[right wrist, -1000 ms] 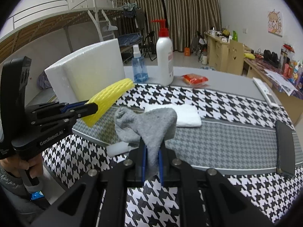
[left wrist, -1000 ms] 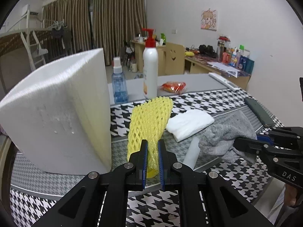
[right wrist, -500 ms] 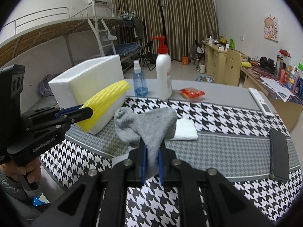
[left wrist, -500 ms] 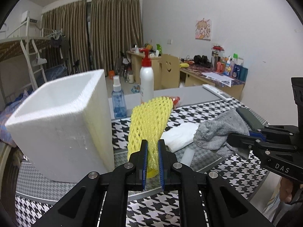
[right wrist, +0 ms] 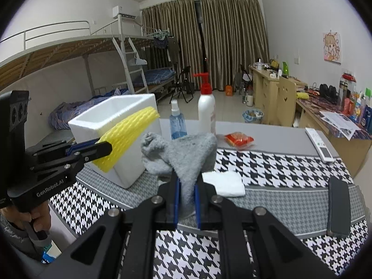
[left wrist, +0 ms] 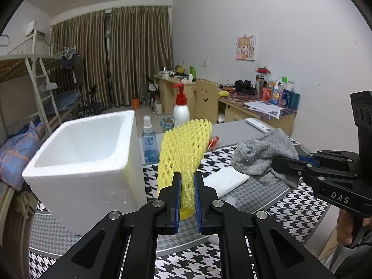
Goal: Organize soft objects
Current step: 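Carry the yellow sleeve and grey sock with both tools over the foam box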
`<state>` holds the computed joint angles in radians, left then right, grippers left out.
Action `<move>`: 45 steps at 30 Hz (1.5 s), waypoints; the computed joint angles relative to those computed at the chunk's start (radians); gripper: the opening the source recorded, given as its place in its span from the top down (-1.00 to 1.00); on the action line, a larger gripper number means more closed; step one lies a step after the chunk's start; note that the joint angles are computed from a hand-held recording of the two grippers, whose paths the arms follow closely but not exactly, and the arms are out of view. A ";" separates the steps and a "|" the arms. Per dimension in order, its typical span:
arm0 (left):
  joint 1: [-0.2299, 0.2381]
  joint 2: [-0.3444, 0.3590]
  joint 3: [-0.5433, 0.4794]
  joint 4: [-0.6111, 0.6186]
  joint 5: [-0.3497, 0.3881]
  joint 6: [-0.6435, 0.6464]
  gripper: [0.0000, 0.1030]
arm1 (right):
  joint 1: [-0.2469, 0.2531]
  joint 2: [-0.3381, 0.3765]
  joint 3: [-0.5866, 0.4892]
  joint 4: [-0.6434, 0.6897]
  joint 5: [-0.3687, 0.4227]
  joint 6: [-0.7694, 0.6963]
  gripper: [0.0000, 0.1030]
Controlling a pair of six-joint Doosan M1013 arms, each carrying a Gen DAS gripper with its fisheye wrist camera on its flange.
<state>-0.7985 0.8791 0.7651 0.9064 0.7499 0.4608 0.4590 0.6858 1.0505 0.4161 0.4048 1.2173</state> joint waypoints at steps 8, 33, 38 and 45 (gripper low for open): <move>-0.001 -0.013 0.009 0.069 -0.006 -0.036 0.79 | 0.001 0.002 -0.016 0.028 -0.022 -0.024 0.73; 0.008 -0.032 0.018 0.168 -0.023 -0.105 0.79 | 0.006 0.014 -0.067 0.041 -0.061 -0.018 0.73; 0.009 -0.034 0.019 0.193 -0.021 -0.124 0.79 | 0.007 0.021 -0.082 0.050 -0.063 -0.021 0.73; 0.009 -0.036 0.014 0.233 0.008 -0.156 0.79 | 0.010 0.036 -0.114 0.080 -0.049 -0.049 0.73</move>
